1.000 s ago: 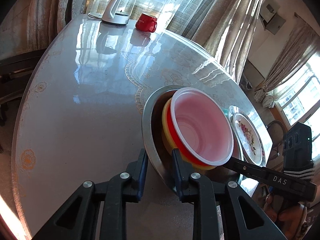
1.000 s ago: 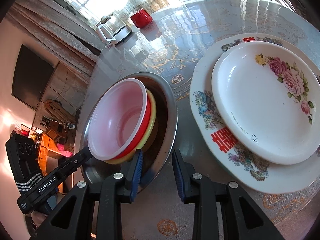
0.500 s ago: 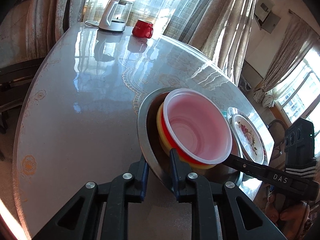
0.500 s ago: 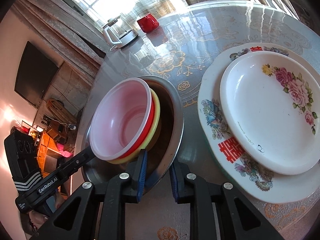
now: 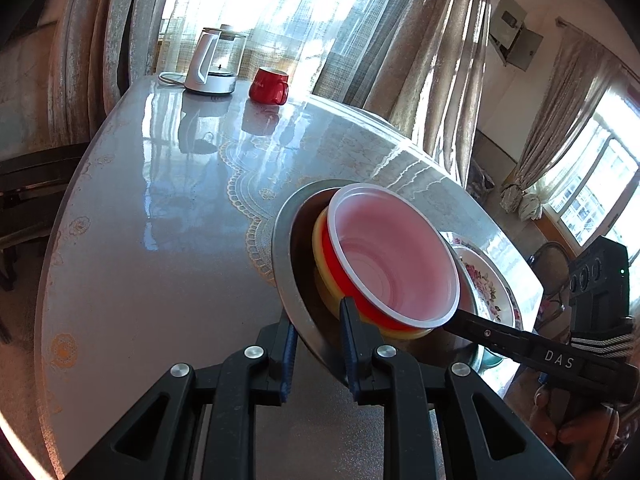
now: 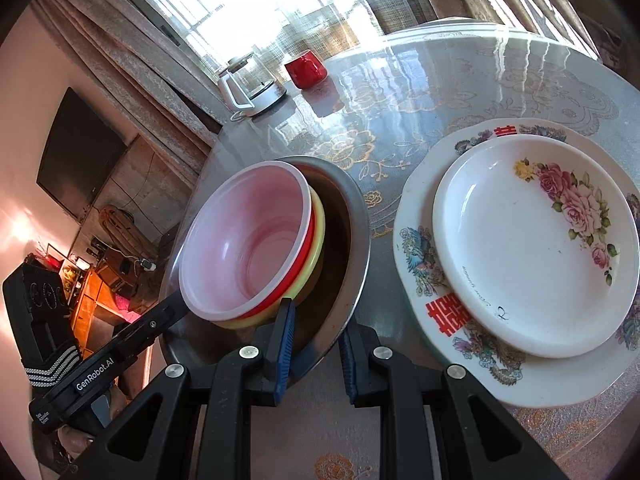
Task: Organize plates and bowls
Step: 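Carry the nested bowls with both grippers and lower them onto the plate stack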
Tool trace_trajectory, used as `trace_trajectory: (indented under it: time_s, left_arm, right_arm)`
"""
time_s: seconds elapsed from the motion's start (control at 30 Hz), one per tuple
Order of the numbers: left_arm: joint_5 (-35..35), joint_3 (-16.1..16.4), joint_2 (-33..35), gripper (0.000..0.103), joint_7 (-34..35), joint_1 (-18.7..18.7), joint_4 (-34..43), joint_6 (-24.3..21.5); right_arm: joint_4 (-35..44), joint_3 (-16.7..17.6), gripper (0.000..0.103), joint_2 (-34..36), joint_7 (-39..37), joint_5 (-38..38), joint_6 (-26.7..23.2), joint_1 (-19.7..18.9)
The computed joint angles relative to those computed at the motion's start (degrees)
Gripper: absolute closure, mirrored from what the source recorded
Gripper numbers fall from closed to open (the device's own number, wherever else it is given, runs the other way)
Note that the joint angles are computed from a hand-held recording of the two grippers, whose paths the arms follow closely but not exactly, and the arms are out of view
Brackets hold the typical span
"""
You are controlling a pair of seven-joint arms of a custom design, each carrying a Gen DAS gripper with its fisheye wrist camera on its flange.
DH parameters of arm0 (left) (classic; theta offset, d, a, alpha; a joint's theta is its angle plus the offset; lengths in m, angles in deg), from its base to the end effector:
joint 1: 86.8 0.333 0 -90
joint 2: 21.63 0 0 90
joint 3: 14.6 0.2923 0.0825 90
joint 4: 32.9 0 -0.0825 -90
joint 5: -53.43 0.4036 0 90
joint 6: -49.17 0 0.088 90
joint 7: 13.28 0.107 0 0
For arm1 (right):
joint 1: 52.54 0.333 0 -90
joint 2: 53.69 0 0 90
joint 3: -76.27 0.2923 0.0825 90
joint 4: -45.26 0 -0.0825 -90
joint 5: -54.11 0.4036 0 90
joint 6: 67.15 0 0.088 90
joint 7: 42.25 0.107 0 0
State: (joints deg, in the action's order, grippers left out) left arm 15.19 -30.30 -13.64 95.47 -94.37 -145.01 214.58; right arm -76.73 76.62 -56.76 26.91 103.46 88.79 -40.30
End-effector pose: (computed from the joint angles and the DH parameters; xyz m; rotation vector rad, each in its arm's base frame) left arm 0.6082 -0.2154 0.4583 -1.7789 2.0333 -1.2246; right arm 0.5803 0.1011 0.4627 -1.5496 1.7160 -0.0845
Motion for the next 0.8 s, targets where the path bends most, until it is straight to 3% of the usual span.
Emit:
trace_trajectory:
  time_s: [0.4, 0.8]
  left_arm:
    - [0.3, -2.7, 3.9, 0.082, 4.3, -0.9, 7.8, 0.4]
    - [5.2, -6.3, 11.9, 0.082, 3.1, -2.9, 17.9, -0.6]
  right_arm:
    - [-4.2, -2.1, 0.082, -5.4, -1.1, 1.7, 5.0, 0.1]
    - [-9.1, -5.6, 0.082, -9.9, 5.3, -4.1, 10.0, -0.7]
